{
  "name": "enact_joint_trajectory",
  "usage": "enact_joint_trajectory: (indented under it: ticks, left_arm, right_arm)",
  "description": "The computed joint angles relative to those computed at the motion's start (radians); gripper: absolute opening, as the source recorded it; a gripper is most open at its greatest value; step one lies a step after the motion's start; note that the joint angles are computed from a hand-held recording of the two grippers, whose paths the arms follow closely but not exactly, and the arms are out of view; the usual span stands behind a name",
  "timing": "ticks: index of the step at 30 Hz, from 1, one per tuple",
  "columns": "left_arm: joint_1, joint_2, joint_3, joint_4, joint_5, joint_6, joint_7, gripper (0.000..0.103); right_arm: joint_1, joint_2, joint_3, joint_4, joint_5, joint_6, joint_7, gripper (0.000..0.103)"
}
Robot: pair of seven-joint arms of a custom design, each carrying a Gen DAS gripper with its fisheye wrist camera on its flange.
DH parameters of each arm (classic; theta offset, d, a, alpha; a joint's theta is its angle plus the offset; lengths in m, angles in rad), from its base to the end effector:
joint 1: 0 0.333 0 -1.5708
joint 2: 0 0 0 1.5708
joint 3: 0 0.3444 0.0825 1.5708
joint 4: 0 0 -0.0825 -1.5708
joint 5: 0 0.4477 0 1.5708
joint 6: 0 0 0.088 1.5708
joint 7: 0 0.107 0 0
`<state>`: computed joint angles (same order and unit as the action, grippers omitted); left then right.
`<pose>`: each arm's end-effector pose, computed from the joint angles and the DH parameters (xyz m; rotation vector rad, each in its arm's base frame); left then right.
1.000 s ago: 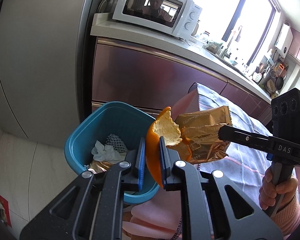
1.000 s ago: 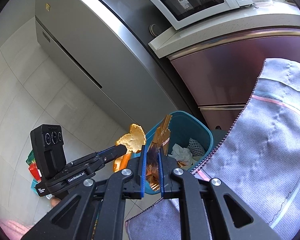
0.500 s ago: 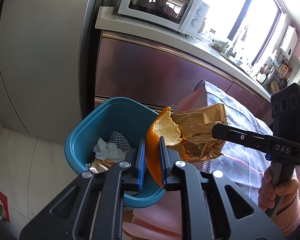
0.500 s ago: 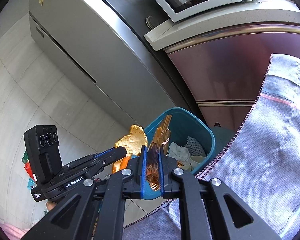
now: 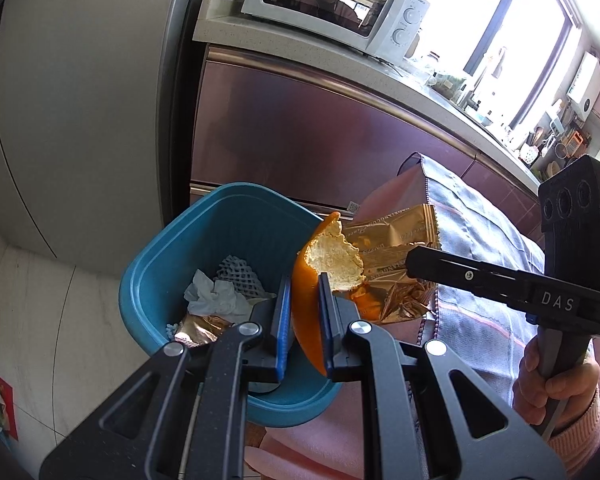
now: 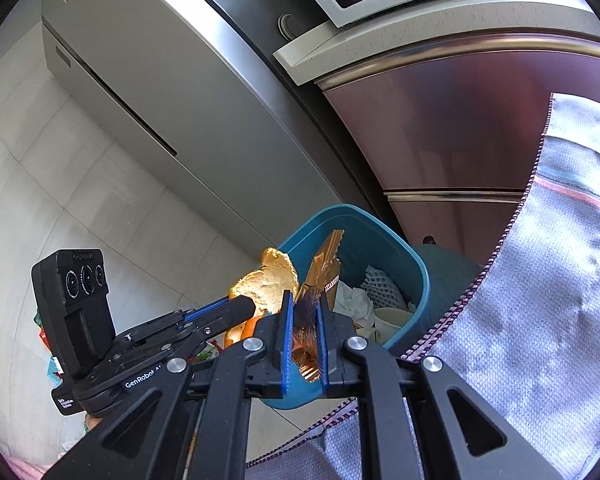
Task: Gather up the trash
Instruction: 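Open the left gripper over the bin while the right gripper releases the gold wrapper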
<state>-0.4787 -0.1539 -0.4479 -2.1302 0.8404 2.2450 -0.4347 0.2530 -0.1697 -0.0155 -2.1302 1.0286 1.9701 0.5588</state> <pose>0.3658 -0.4660 0.5063 -2.2466 1.1720 -0.8868 0.5406 0.1872 0.5154 -2.0758 0.8160 0.4333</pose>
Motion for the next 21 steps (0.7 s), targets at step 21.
enact_joint_trajectory:
  ticks: [21]
  left_arm:
    - [0.001,0.041,0.025,0.003,0.004,0.046,-0.033,0.014]
  right_arm:
    - [0.005,0.015,0.013,0.013,-0.044,0.024,0.037,0.010]
